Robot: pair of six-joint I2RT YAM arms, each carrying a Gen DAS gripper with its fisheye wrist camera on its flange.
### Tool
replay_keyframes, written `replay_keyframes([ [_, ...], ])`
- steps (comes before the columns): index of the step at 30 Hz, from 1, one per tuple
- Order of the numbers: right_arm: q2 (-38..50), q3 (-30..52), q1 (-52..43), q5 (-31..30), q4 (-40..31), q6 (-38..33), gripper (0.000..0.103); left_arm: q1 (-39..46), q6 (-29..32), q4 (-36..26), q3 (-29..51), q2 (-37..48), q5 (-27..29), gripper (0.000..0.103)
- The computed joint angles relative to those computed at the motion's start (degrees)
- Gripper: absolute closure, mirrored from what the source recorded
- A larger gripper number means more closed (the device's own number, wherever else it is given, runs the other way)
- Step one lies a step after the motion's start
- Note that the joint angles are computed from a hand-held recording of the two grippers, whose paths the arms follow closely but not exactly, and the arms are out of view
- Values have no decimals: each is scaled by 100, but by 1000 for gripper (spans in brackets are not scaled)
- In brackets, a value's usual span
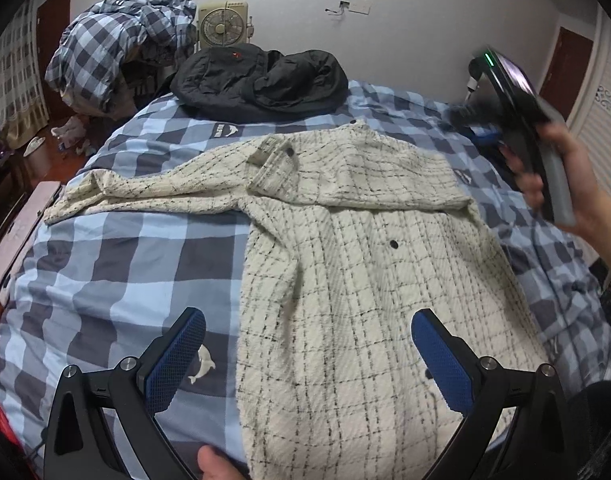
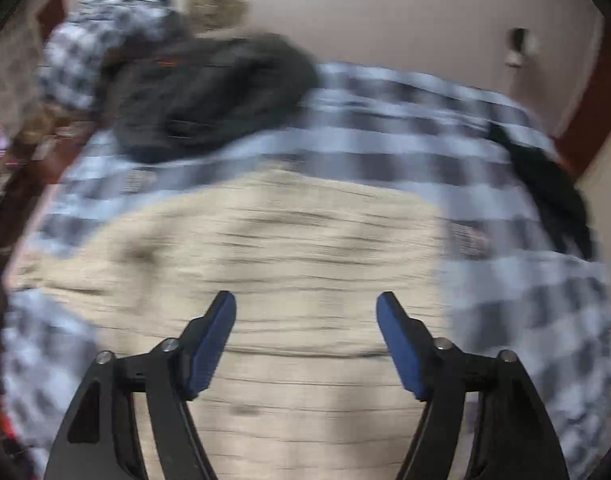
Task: Fold small clothes
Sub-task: 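Open the right tool to release the sleeve and withdraw it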
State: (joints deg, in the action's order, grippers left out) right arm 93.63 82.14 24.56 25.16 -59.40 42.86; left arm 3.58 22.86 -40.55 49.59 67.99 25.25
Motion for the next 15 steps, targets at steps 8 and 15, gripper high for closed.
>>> replay_keyframes([
  [8, -117, -2063, -1192, -206, 486, -227, 32, -176, -224, 271, -49, 216, -404, 0],
  [15, -136, -2977, -1889, -278, 1241, -301, 30, -505, -243, 472, -173, 334, -870, 0],
])
